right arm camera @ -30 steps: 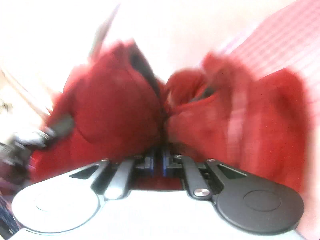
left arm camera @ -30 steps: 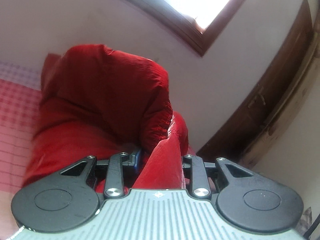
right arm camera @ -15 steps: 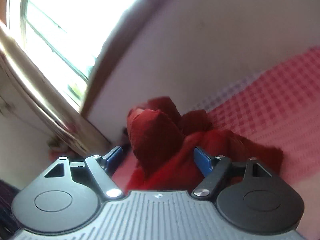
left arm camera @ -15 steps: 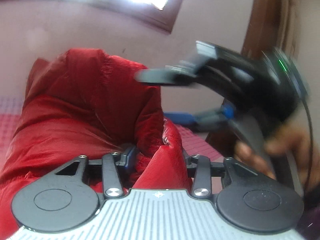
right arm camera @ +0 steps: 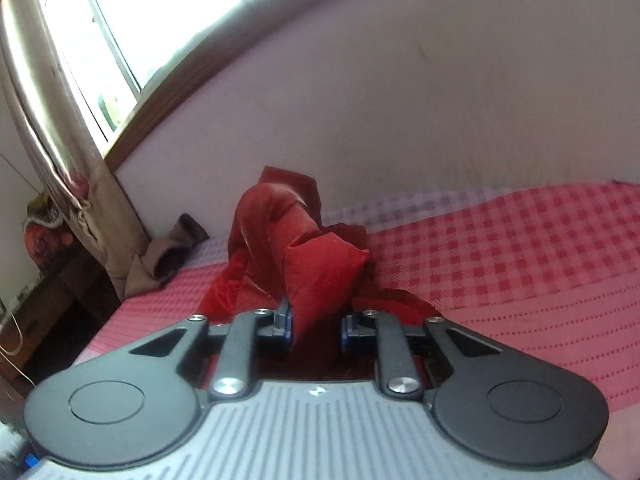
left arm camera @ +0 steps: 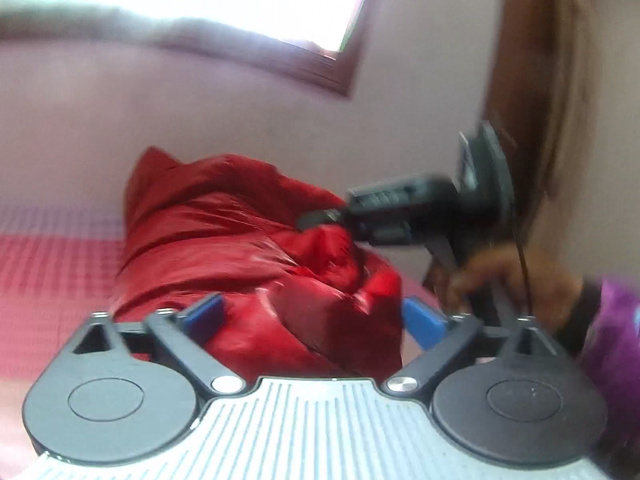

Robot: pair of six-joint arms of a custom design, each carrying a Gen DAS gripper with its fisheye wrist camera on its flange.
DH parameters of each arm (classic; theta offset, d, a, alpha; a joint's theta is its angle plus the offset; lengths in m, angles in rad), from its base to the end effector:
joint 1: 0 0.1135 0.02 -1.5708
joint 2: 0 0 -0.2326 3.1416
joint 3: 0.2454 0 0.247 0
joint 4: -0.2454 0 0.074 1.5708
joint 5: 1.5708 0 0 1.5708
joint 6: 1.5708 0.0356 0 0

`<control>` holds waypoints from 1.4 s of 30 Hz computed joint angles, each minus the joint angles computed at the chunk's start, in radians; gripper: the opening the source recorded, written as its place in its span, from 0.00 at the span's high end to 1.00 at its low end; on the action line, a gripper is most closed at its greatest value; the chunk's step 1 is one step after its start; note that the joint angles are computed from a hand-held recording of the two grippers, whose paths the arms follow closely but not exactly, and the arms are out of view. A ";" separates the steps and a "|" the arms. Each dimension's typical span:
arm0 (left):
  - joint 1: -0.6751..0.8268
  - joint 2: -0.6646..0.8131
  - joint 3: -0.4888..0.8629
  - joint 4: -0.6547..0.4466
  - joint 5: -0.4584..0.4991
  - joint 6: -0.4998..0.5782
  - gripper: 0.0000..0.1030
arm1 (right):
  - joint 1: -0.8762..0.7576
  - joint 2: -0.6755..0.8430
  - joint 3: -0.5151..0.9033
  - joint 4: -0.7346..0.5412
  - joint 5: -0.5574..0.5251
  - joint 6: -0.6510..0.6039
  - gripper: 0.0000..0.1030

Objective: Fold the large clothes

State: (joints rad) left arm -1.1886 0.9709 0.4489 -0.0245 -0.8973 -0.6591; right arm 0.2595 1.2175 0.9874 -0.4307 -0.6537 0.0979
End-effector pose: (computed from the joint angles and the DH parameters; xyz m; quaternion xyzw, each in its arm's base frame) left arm 0.1036 -0.1831 0.1880 0.0004 0.8137 -0.1244 0.5678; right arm 0.2527 0.0895 0.2728 -0.2093 0.8365 0.3578 0.3583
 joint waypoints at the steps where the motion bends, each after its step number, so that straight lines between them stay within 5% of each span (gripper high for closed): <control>1: -0.021 0.055 0.020 0.027 -0.022 0.048 0.28 | 0.010 0.028 -0.002 0.039 0.005 0.017 0.82; 4: -0.016 0.204 0.078 0.110 -0.032 0.142 0.53 | 0.012 0.066 0.004 0.065 0.017 0.025 0.82; 7: -0.013 0.264 0.085 0.201 0.004 0.187 0.66 | 0.010 0.050 0.005 0.069 0.039 0.027 0.84; 10: -0.067 0.352 0.116 0.264 -0.073 0.275 0.66 | -0.002 0.029 0.029 0.061 0.032 0.003 0.86; 14: 0.013 0.441 0.112 0.382 0.087 0.313 0.66 | -0.068 0.033 -0.011 0.107 0.001 -0.009 0.86; 21: 0.037 0.509 0.052 0.601 0.148 0.448 0.58 | -0.242 0.059 -0.193 0.326 -0.216 0.077 0.86; 25: 0.087 0.600 0.126 0.626 0.204 0.488 0.57 | -0.221 0.077 -0.162 0.282 -0.147 -0.007 0.86; 33: 0.116 0.690 0.151 0.635 0.277 0.535 0.49 | -0.309 0.170 -0.207 0.351 -0.204 -0.011 0.77; 37: 0.120 0.674 0.122 0.643 0.281 0.523 0.42 | -0.342 0.037 -0.213 0.301 -0.178 -0.032 0.76; 42: 0.127 0.686 0.112 0.672 0.264 0.532 0.31 | -0.184 -0.164 -0.173 0.182 0.002 -0.187 0.76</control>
